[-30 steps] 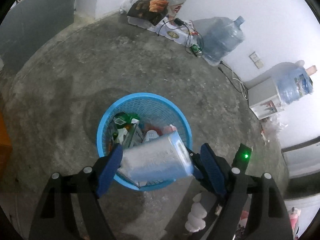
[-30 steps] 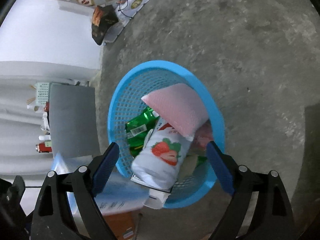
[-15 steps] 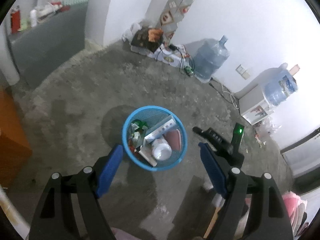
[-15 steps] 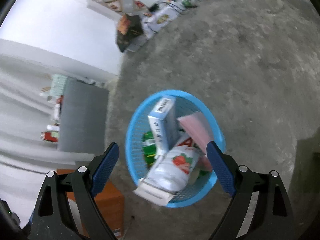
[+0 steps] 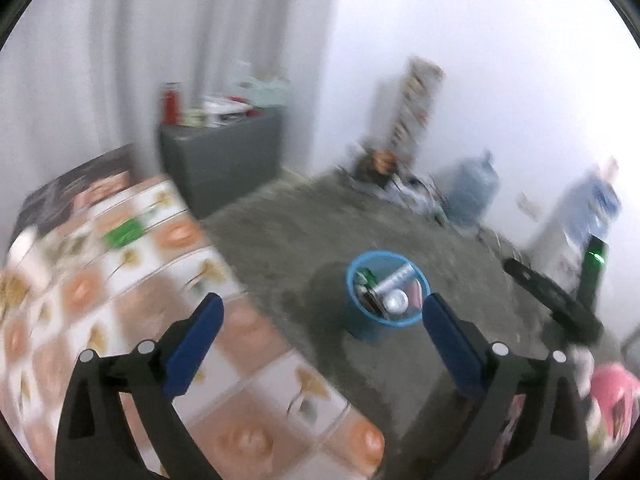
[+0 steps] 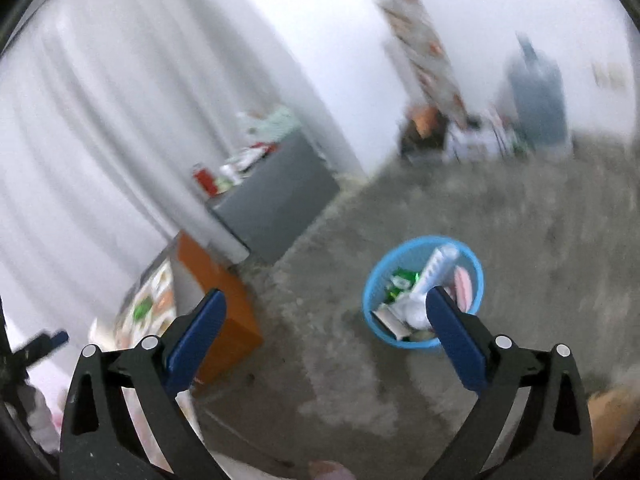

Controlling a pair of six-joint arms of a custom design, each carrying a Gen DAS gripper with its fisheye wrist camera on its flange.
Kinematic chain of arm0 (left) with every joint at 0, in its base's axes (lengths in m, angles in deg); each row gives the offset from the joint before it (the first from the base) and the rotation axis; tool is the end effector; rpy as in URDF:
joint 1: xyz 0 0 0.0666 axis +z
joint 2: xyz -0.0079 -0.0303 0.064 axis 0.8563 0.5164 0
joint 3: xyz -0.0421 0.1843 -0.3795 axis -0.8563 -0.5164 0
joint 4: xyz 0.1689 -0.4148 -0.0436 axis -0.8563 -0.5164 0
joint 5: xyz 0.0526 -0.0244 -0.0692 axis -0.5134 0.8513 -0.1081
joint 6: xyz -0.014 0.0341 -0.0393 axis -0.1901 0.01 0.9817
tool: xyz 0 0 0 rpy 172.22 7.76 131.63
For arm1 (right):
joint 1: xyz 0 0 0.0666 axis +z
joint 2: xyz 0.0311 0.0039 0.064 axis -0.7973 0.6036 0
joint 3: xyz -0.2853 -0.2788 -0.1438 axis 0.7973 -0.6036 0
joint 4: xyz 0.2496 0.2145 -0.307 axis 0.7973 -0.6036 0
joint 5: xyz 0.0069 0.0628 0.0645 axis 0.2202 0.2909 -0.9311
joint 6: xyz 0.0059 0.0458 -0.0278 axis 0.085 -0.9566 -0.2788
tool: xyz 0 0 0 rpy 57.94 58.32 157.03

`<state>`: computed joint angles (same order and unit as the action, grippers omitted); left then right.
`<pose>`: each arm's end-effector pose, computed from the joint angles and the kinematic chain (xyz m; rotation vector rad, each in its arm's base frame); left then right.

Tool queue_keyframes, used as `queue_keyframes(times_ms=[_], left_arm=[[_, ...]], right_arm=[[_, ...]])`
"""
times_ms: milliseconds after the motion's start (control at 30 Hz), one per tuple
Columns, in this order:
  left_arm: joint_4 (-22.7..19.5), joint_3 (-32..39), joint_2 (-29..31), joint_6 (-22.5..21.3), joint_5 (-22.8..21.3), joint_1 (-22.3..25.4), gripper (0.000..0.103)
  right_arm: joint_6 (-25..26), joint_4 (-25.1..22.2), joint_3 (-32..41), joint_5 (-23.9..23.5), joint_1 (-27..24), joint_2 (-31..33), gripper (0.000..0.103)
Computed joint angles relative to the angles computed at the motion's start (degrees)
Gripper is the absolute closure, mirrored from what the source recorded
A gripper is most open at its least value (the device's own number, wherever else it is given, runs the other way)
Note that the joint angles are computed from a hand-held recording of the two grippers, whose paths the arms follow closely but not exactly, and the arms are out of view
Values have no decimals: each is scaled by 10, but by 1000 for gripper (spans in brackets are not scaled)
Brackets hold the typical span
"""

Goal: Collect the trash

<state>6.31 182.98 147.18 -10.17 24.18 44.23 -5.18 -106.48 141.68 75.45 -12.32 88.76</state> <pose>0.4157 -0.1189 0.6981 0.4221 2.2678 -0.4384 0.3142 0.2413 0.5384 0.4635 1.9804 0.3058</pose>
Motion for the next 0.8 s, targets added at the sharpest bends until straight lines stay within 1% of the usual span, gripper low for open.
queue_keyframes(times_ms=[67,100,133,167,200,267,300,367,400,433,500,567,600,633,700,800], left_arm=[[7,-41,-42,51,4,17,5],[4,-64,-67,74,6,27,5],[2,-77,-79,88,5,31,5],[-6,-95,-99,107,-5,37,6],[-11,-101,-104,118,-19,35,5],[-14,-134,-135,147,-76,31,5],[-18,-154,-153,161,-125,21,5],[-26,-181,-177,160,-176,15,6],[-36,-194,-188,159,-221,2,5],[-41,-205,-198,160,-248,-10,5],[-49,-225,-216,146,-284,-25,5],[-71,-229,-222,133,-291,-28,5],[-93,-228,-219,130,-288,-27,5],[-102,-228,-214,129,-283,-25,5],[-119,-230,-215,142,-284,-26,5],[-124,-233,-219,157,-285,-14,6]], right_arm=[[30,-24,38,65,59,27,7],[50,-40,59,85,82,46,7],[58,-67,80,99,101,64,7],[64,-113,109,118,122,92,7],[65,-153,134,133,140,116,7],[57,-224,169,147,165,154,7],[60,-249,181,141,180,171,7],[54,-267,185,113,199,186,8],[51,-268,179,99,204,185,8],[49,-264,171,78,209,182,8],[26,-276,174,73,220,188,8],[5,-294,185,82,230,197,8],[-3,-303,188,91,233,199,8],[-8,-310,192,96,234,201,8],[-14,-318,196,98,232,202,8],[-31,-335,207,107,244,213,8]])
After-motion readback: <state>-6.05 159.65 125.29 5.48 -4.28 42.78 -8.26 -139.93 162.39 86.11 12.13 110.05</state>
